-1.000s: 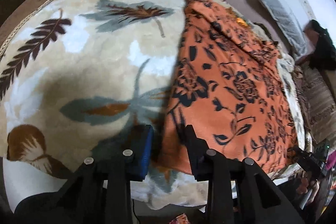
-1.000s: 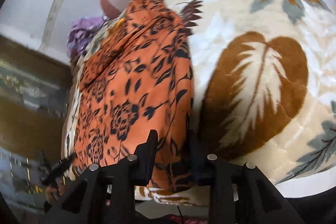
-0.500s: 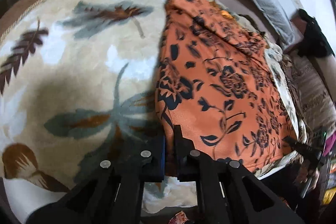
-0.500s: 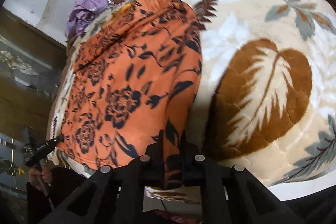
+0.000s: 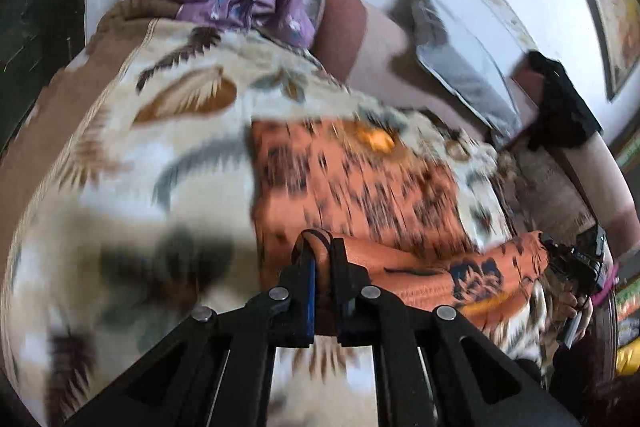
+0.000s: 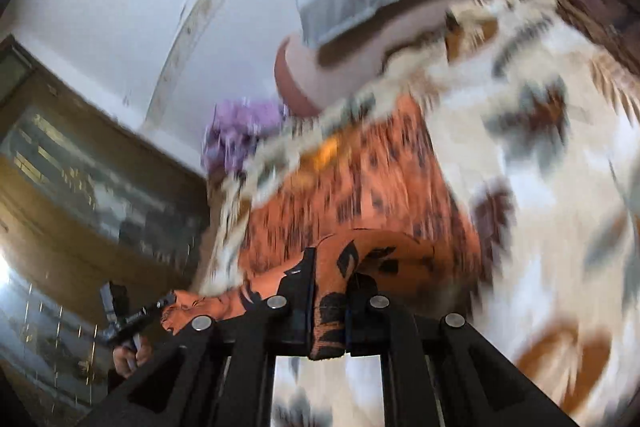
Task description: Fold small clothes
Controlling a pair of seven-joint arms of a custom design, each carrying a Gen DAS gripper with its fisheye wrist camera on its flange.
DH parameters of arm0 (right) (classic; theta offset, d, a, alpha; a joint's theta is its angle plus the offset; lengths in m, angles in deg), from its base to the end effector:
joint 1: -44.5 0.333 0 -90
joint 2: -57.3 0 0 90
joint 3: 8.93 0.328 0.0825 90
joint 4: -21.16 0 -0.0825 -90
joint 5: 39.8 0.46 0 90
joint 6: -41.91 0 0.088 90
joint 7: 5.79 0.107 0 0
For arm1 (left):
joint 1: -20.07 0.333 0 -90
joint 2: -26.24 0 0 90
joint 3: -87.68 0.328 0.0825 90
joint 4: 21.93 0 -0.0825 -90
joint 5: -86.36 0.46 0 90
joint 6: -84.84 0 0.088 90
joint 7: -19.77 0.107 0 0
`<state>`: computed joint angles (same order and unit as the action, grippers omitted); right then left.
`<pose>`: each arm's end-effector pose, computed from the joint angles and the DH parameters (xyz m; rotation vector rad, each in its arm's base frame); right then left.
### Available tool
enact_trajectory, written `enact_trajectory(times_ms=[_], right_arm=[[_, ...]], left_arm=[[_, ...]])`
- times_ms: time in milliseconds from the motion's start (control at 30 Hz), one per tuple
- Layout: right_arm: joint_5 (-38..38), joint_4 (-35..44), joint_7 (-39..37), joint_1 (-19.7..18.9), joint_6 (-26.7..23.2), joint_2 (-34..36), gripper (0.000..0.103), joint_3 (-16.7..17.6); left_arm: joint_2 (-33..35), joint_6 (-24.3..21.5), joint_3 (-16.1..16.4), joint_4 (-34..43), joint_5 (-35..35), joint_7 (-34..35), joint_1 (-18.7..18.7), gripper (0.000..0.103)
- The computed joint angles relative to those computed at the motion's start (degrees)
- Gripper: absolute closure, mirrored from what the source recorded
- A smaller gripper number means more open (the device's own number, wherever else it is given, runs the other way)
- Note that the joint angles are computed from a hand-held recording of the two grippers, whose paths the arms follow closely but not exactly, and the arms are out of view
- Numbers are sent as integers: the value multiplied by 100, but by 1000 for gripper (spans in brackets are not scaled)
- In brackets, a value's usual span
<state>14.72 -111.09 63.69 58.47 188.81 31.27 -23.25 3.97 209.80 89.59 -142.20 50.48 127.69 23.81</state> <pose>0.5333 -0.0292 0.5754 -1.2313 1.6880 0.0044 0.5462 0.0346 0.6371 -2.0654 2.0053 -1.1316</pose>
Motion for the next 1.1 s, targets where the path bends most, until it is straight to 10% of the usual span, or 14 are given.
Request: enact_trajectory(times_ms=[133, 400, 500, 567, 633, 767, 900, 1100], right_arm=[[529, 1724, 61, 400, 16, 1939, 92, -513], [740, 3514, 888, -744, -494, 4284, 85, 369], [2032, 3367, 196, -1285, -597, 4275, 82, 779], [2396, 3091, -109, -1475, -297, 4023, 68, 920], [2745, 2751, -170, -1629, 137, 3698, 20, 1043], [654, 2311, 402, -1550, 343, 3047, 22, 1165], [-1000, 2209, 502, -1170, -170, 2767, 42, 1410], [-2360, 2675, 707, -454, -515, 3357, 62, 1823]], left_arm=[[1494, 341, -232, 1320, 207, -332, -2, 96], [3433, 1062, -573, 2459, 2149, -2254, -137, 89], [3153, 1816, -634, 1997, 1694, -2234, 21, 65], [2898, 2354, -598, 1712, 1663, -2367, 60, 57], [2597, 2729, -577, 1462, 1338, -2499, 142, 51], [1895, 2236, -608, 1076, 2676, -2999, 104, 49], [963, 1946, -973, 55, 4264, -3059, -14, 24], [608, 2211, -1121, -835, 4052, -3315, -179, 24]])
